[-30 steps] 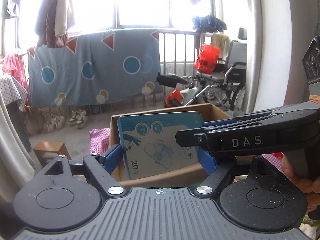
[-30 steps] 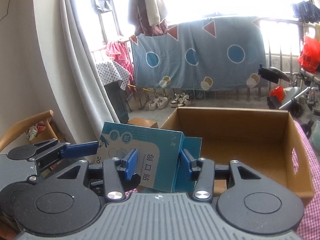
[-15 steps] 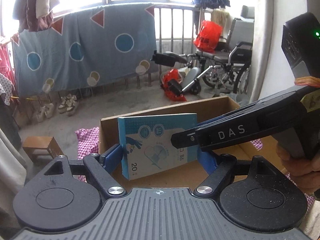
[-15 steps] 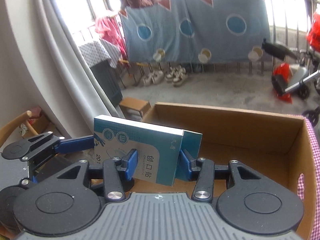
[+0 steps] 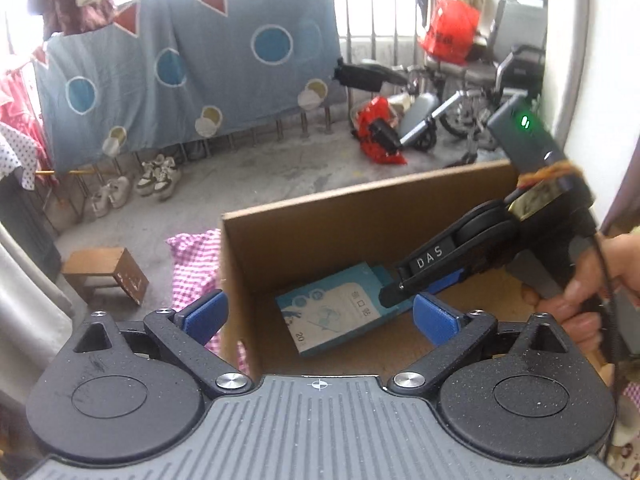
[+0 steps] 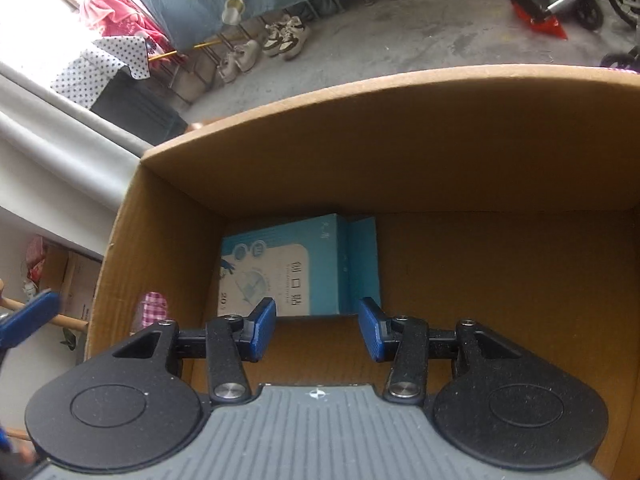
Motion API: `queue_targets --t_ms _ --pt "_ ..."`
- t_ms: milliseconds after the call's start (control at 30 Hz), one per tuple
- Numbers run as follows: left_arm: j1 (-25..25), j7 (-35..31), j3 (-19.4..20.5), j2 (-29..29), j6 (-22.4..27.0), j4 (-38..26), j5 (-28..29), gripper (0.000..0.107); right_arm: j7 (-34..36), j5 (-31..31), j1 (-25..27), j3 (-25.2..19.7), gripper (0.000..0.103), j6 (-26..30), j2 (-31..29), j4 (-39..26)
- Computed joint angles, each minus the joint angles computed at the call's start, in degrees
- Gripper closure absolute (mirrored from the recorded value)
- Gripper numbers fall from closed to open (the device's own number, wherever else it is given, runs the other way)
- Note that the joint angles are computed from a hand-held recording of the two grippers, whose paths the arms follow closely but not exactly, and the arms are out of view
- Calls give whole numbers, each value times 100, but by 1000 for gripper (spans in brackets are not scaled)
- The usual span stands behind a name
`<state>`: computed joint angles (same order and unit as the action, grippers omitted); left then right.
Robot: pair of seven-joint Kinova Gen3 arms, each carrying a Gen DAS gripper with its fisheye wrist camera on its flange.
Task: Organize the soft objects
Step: 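Lift the blue bandage box with the right gripper and release it into the empty box, then move the left gripper to the teal towel and close on it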
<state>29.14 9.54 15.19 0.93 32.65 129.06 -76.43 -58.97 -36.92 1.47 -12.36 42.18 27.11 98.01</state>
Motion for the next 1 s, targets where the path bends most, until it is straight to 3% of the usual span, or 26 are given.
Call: queue_targets --t_ms 100,367,600,1000 --pt "142 386 192 -376 330 278 22 6 -171 171 -140 88 54 6 -21 -49" --pt "-187 610 641 -1183 372 674 755 5 -1122 998 -736 295 54 367 261 -627" --pt "-633 905 941 -1704 -31 1100 1122 5 -1598 1174 -900 188 54 293 471 -743" --pt "-1530 1175 1708 -2222 -679 1629 1421 5 -1636 1292 -1038 0 54 -141 430 -557"
